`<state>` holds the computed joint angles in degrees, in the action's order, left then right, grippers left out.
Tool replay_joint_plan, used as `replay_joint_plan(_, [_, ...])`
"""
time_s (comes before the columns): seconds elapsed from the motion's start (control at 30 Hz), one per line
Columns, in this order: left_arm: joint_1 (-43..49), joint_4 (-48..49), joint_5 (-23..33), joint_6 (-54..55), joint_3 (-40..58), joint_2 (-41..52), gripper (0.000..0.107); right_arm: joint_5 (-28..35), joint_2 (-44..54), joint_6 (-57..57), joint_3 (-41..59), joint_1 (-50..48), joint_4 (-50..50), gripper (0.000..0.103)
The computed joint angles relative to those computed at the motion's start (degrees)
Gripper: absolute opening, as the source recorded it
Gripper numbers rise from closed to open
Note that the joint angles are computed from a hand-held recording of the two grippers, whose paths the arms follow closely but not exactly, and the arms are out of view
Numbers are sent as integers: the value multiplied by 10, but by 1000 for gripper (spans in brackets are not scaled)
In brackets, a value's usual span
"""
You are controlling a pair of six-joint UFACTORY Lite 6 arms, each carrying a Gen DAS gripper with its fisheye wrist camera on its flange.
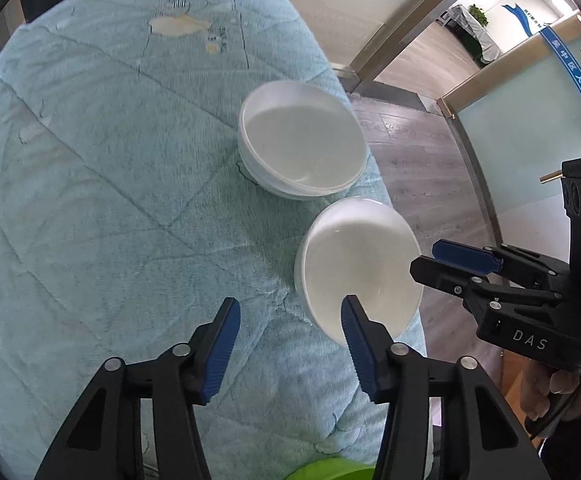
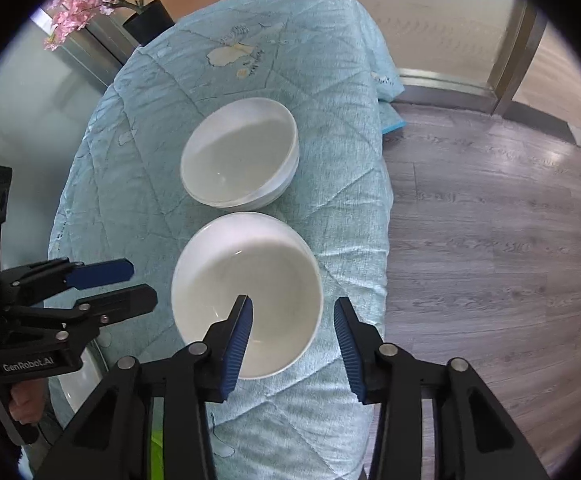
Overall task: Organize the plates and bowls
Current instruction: 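Close both grippers on the rim of the white bowl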
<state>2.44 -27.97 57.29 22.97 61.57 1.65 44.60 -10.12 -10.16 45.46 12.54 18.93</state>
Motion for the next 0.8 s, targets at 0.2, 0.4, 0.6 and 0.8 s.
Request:
replay_joint_plan(0.2, [-17, -11, -23, -12, 12, 59, 33, -21, 50, 9, 4, 6, 11, 27])
replay_joint_plan(0.4, [-35, -12, -35, -19, 35, 113, 13, -26, 72, 28, 10, 4, 3, 5])
replay_joint_plan(0.6, [-60, -18, -51, -26, 46, 132, 7, -49, 79, 74, -2, 26, -32, 4])
replay_joint_plan(0.8, [-69, -16, -52, -33, 40, 124, 6, -56, 71, 88, -9, 28, -36, 3])
